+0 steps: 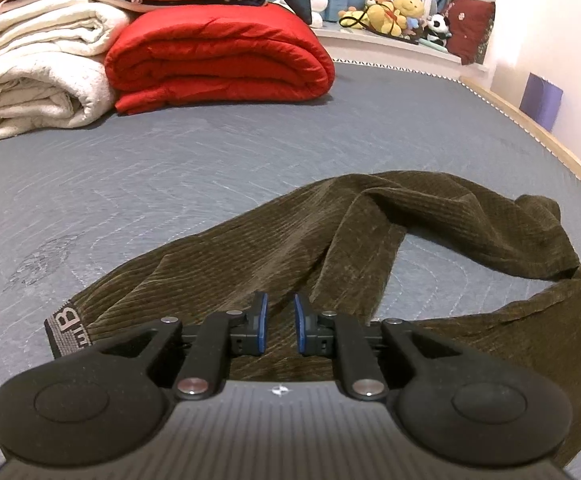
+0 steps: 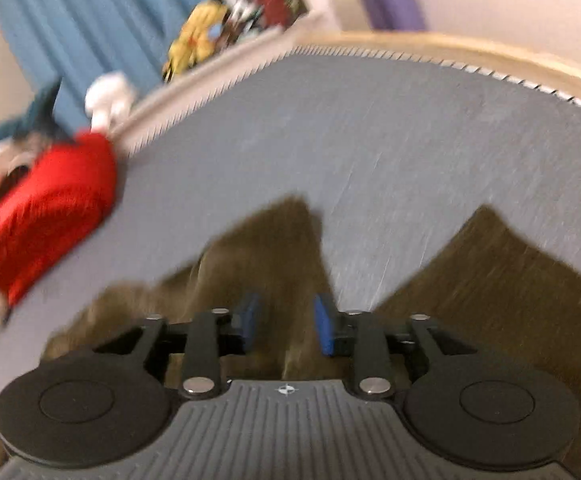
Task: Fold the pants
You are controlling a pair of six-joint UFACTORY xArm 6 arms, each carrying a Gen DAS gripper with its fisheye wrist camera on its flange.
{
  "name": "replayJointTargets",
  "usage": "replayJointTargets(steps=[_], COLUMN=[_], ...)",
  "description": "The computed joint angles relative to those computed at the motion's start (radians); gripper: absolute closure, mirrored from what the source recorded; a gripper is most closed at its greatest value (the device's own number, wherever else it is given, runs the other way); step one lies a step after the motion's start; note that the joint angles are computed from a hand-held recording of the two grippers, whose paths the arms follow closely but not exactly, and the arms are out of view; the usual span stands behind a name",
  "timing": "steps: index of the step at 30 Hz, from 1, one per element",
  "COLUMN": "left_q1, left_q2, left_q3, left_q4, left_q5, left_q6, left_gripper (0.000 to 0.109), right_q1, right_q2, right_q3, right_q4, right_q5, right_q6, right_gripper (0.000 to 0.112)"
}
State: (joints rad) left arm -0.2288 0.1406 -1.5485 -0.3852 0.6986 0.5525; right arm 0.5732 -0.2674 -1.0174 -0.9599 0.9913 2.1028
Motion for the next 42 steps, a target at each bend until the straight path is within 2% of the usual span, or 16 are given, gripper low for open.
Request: replayJointTargets(steps=[2, 6, 9, 11, 13, 15, 17, 19, 21, 25, 29, 32, 34, 35, 37, 42], left_q1=[-0.005, -0.007, -0.006, -0.005, -0.006, -0.006, -0.007, -0.005, 0.0, 0.006, 0.006, 0.003, 0.001, 0.0, 0.001, 0.001], left_q2=[0.004, 0.012, 0.022, 0.032, 0.039, 0.047, 0.051, 0.058, 0.064, 0.075, 0.09, 0.099, 0.101, 0.103, 0.103, 0.089], left_q3=[0.001, 0.003, -0.005, -0.014, -0.021, -0.029, -0.031, -0.037, -0.045, -0.053, -0.069, -0.078, -0.077, -0.079, -0.08, -0.065], left_q4=[0.007, 0.026, 0.038, 0.042, 0.044, 0.044, 0.045, 0.046, 0.044, 0.054, 0.066, 0.065, 0.067, 0.067, 0.06, 0.043], left_q5=[-0.002, -0.004, 0.002, 0.01, 0.015, 0.022, 0.026, 0.03, 0.037, 0.039, 0.041, 0.043, 0.037, 0.039, 0.043, 0.04], left_q6=[-0.001, 0.0, -0.004, -0.002, -0.001, 0.002, 0.007, 0.009, 0.01, 0.005, 0.0, 0.002, 0.003, 0.002, 0.008, 0.021], left_gripper=[0.093, 0.093, 0.093, 0.093, 0.093, 0.093, 0.093, 0.093, 0.093, 0.093, 0.093, 0.092, 0.092, 0.092, 0.092, 0.088], right_q1=[-0.05, -0.173, -0.273, -0.298, -0.344, -0.381, -0.401, -0.385, -0.391, -0.4, -0.408, -0.419, -0.416, -0.405, -0.376, -0.341], right_q2=[0.006, 0.082, 0.152, 0.204, 0.225, 0.253, 0.292, 0.32, 0.326, 0.311, 0.341, 0.444, 0.519, 0.55, 0.547, 0.414], right_q3=[0.014, 0.0, -0.02, -0.065, -0.064, -0.072, -0.098, -0.146, -0.166, -0.249, -0.399, -0.562, -0.662, -0.705, -0.687, -0.454], right_q4=[-0.006, 0.029, 0.083, 0.076, 0.043, 0.044, 0.062, 0.071, 0.017, -0.081, -0.186, -0.112, -0.056, -0.047, -0.119, -0.109], right_q5=[-0.054, -0.175, -0.331, -0.334, -0.406, -0.463, -0.503, -0.453, -0.479, -0.342, -0.161, -0.077, -0.02, 0.021, 0.024, -0.033], right_q6=[0.002, -0.128, -0.226, -0.237, -0.181, -0.128, -0.156, -0.246, -0.252, -0.312, -0.411, -0.595, -0.677, -0.688, -0.605, -0.402], right_gripper=[0.066, 0.053, 0.044, 0.04, 0.035, 0.035, 0.046, 0.095, 0.099, 0.1, 0.1, 0.096, 0.071, 0.066, 0.049, 0.049])
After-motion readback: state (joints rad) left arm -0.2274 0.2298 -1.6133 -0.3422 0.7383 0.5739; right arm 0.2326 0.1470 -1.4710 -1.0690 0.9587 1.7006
